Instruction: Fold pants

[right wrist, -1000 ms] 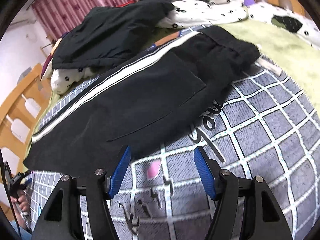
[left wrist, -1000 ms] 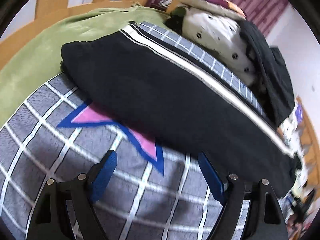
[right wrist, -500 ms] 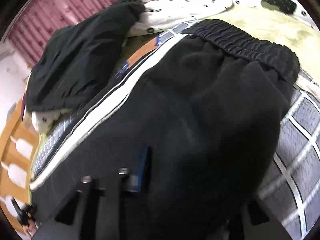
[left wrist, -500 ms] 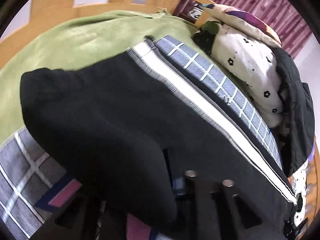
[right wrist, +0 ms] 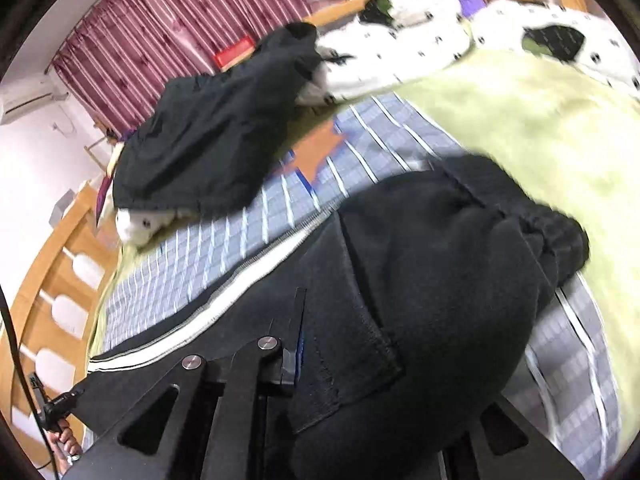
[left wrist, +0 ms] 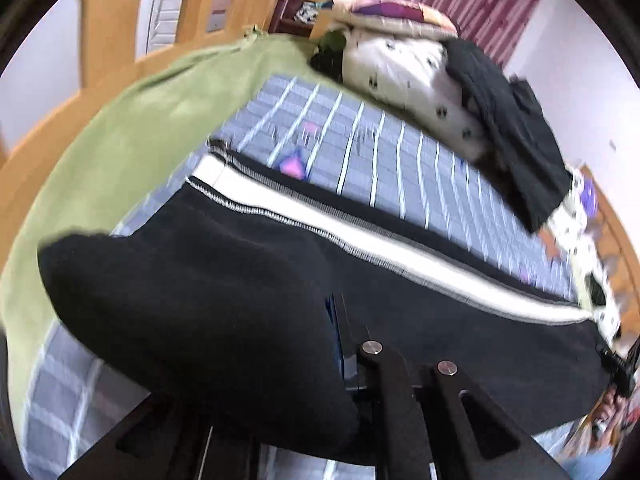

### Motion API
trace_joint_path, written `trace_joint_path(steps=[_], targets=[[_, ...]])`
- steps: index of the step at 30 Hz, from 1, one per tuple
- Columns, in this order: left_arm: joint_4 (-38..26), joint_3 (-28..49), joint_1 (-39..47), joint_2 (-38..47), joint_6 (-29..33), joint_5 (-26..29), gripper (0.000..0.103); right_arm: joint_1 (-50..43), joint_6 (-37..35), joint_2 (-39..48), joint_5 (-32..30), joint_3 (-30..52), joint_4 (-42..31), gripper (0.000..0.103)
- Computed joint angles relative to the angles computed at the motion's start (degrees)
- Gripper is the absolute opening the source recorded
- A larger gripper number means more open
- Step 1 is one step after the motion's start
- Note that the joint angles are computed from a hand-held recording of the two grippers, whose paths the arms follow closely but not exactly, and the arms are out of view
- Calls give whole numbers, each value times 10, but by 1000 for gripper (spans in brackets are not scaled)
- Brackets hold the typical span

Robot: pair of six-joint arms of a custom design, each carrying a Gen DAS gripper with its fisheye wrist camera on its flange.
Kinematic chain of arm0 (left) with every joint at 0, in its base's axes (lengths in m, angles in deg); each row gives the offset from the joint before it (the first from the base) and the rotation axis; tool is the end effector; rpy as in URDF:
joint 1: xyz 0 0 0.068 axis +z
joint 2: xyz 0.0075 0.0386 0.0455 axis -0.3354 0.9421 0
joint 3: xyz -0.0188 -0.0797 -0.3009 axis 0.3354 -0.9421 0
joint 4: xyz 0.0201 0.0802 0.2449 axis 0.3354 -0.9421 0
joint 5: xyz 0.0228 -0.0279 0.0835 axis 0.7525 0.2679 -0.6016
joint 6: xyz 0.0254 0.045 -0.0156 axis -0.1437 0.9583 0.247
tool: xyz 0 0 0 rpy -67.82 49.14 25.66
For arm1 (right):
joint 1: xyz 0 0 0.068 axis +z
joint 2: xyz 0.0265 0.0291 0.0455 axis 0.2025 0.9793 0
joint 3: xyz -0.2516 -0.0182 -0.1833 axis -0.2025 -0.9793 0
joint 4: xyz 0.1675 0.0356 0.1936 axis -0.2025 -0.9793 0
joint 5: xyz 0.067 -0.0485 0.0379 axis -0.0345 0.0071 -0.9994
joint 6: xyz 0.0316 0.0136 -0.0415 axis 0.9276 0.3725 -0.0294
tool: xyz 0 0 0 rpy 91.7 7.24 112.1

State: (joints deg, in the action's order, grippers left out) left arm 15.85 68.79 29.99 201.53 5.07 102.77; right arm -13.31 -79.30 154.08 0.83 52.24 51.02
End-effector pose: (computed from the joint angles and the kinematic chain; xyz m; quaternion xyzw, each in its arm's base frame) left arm 0.2516 0.2673 0.0833 -0.1979 0.9201 -0.0937 0.3249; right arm 0.3511 -0.1424 0.1084 0.1277 0.9050 0.2017 0.3521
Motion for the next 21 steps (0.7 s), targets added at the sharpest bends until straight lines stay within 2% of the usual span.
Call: trace_joint_path(steps=[3,4,6,7,8,9,10,13,15,17,19,21], targets=[[83,-57,5,23,7,-35,15,-20,-49,27,9,-29,-2,16],[94,-58,5,30,0,-39,18,-24,-54,44,20,-35,5,21],[122,-71,6,34,-33,-58,36,-33,-47,66,29,-55,37,26],[123,-74,10,32,-39,-62,56,-46,-47,64,9,-74,59,30],[114,-74,17,29,-32,-54,70,-57,-49,54,-1,-87,65,33],[114,-82,23,25,-23,-43,71,-66,-52,40,-4,-99,72,44],[120,-90,27,22,-17,-40,71,-77,-54,29,-9,-107,79,59],[161,-123,30,19,-8,-47,73,-87,-27,29,-7,-102,117,77],[199,-150,31,15,-11,-53,74,-86,0,59,-4,-55,95,79],[216,-165,28,8,-24,-63,75,-84,69,100,-9,-13,97,75],[214,-169,26,1,-33,-69,75,-80,126,102,23,-7,127,41],[206,-173,31,-8,-25,-73,75,-84,81,87,4,16,102,31]])
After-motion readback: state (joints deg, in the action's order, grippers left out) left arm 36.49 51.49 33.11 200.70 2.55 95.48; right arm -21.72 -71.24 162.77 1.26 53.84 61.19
